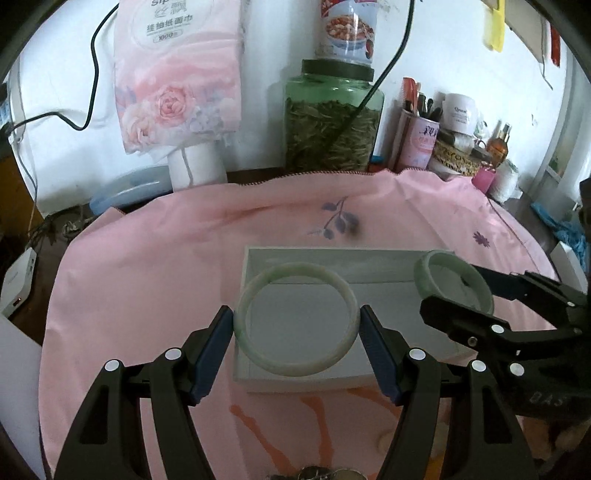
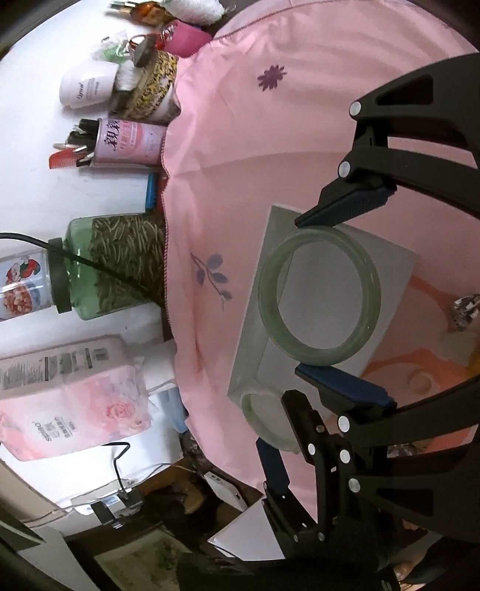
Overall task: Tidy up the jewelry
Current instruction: 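Lift both jade bangles and lower them into the white vivo box, opening both tools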
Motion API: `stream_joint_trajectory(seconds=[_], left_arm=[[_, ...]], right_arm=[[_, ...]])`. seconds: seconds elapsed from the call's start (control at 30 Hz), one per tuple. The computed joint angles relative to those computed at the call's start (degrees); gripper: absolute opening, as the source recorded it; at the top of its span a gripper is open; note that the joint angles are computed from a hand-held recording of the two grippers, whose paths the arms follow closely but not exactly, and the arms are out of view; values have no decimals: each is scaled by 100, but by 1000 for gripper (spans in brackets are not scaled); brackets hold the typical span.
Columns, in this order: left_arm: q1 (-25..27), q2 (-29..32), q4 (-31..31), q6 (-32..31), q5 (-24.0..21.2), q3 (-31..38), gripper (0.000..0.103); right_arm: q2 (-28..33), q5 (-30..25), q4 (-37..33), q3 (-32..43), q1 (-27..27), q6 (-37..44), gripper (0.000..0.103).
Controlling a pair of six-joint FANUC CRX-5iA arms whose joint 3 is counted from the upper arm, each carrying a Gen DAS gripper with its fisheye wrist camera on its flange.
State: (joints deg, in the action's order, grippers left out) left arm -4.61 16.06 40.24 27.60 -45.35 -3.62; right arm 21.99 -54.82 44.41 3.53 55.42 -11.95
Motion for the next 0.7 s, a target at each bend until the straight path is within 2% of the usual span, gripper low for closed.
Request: stream_joint_trajectory(seconds=[0.07,0.2,0.43,0.5,0.57,0.7], left_arm=[[14,3,62,-52,-29,-15,70],[50,-20,74,-53,12,-40,73],[195,77,-72,260,-169,161,73],[290,174,-95,377,-474,291,73],[358,250,-156,421,-751,373,73],[404,164,29,223,-717,187,74]], right_arm=[[-42,90,73,-86,-11,-80,70],[-104,-1,221,-166,35,-209,80],[-435,284,199,-577,54,-631,80],[-491,332,88,-618,84,-635,80],[-523,293,-76,-614,162,-531,80],[-521,11,-122,-610,401,-376,80]])
